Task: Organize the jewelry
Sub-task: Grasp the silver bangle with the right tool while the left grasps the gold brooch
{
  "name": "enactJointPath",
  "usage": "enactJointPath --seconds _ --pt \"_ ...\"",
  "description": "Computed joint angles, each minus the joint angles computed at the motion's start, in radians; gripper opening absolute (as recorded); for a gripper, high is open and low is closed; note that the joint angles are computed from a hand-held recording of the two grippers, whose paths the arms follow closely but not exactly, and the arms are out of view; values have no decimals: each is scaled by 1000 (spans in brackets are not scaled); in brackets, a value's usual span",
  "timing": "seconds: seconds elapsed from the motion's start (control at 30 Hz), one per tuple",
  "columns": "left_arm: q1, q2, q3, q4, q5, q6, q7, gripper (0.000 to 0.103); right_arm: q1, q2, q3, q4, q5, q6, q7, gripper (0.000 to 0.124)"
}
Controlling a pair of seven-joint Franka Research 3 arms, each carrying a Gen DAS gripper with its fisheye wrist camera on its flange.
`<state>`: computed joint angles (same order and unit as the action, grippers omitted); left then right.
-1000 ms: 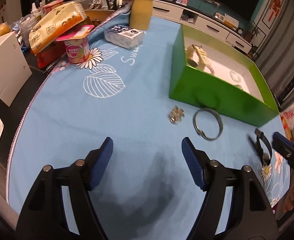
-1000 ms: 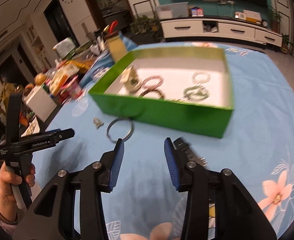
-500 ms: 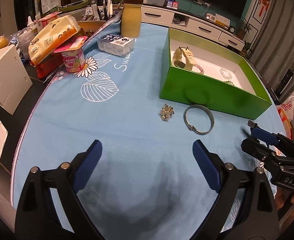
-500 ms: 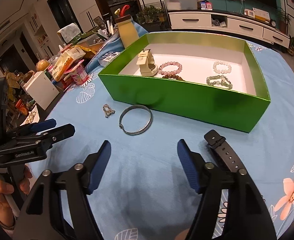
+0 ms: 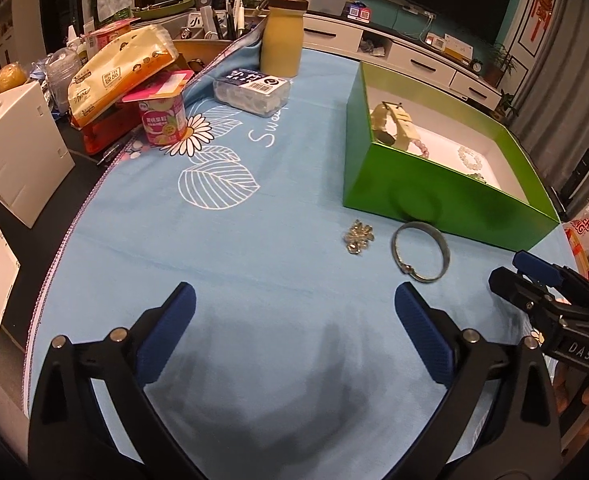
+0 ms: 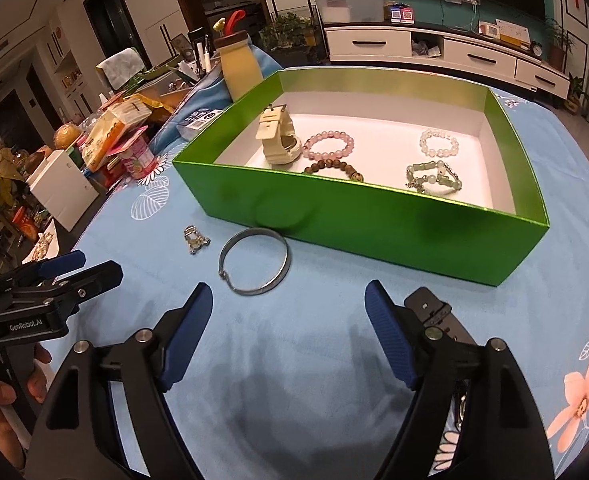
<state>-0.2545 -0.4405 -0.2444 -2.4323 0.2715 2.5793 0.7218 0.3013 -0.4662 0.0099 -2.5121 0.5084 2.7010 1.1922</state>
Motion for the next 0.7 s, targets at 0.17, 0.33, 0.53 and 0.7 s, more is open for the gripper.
enactJointPath --seconds 0.17,0.33,0.53,0.7 --pt "3 16 6 -2 -3 13 6 101 -3 19 8 3 -14 24 4 79" --pt "7 31 8 -3 0 36 7 101 -6 34 9 7 -26 28 9 79" --pt "12 48 10 -8 8 82 13 101 -10 52 12 14 -33 44 22 79" --pt "15 76 9 2 19 109 33 101 3 73 6 24 -23 51 7 79"
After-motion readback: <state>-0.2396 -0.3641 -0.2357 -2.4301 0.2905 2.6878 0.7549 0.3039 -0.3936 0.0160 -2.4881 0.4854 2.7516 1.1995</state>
